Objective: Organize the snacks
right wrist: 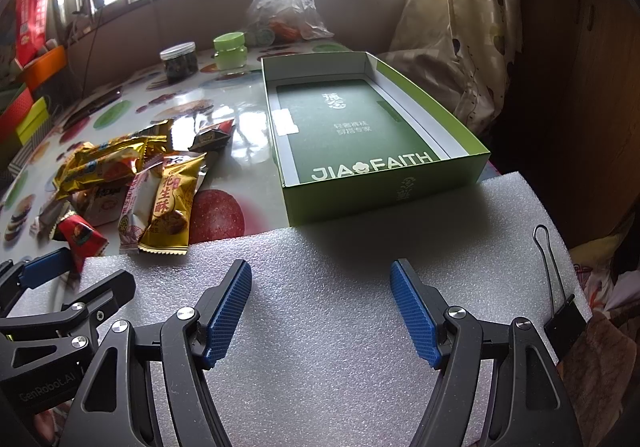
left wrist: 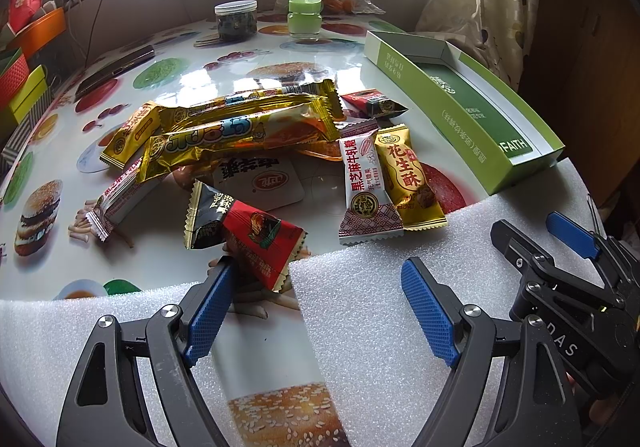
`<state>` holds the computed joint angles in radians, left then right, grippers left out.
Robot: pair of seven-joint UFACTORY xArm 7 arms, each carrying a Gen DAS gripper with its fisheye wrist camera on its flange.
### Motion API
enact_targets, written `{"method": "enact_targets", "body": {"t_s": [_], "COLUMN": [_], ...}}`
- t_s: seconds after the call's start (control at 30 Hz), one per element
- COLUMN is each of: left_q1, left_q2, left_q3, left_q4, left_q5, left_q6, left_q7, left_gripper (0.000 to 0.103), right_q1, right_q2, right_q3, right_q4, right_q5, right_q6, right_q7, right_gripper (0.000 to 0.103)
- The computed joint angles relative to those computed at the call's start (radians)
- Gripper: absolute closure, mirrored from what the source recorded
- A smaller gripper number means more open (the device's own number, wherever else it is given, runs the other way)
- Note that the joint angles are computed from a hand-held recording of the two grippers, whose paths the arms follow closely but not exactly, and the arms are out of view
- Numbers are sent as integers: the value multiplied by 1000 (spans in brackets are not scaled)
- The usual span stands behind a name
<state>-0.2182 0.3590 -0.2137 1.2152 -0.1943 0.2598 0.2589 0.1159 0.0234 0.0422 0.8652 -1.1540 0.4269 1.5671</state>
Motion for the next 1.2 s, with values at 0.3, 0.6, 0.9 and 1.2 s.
{"method": "enact_targets", "body": {"t_s": [0.3,0.6,0.9,1.2], "left_q1": [0,9,7,7], "left_q2": [0,-3,-4,-4], "left_q3": [0,-4,-2,-3], "left_q4": [0,-1,-3,-4], "left_q5": [0,-8,-9,-10], "left_q6": [-2,1,-2,-5], "left_q7": [1,13,14,14], "left_gripper": [20,20,20,20], "right_q1": [0,-1,-3,-4], "right_q2": [-1,-4,-8,-9], "right_q3": [0,1,3,4], "right_q4": [-1,-4,-7,-7], "right_q5": [-3,-6,-7,-7], "right_q6": [1,0,1,2], "right_q7": [3,5,6,6], "right_gripper": [31,31,31,31]}}
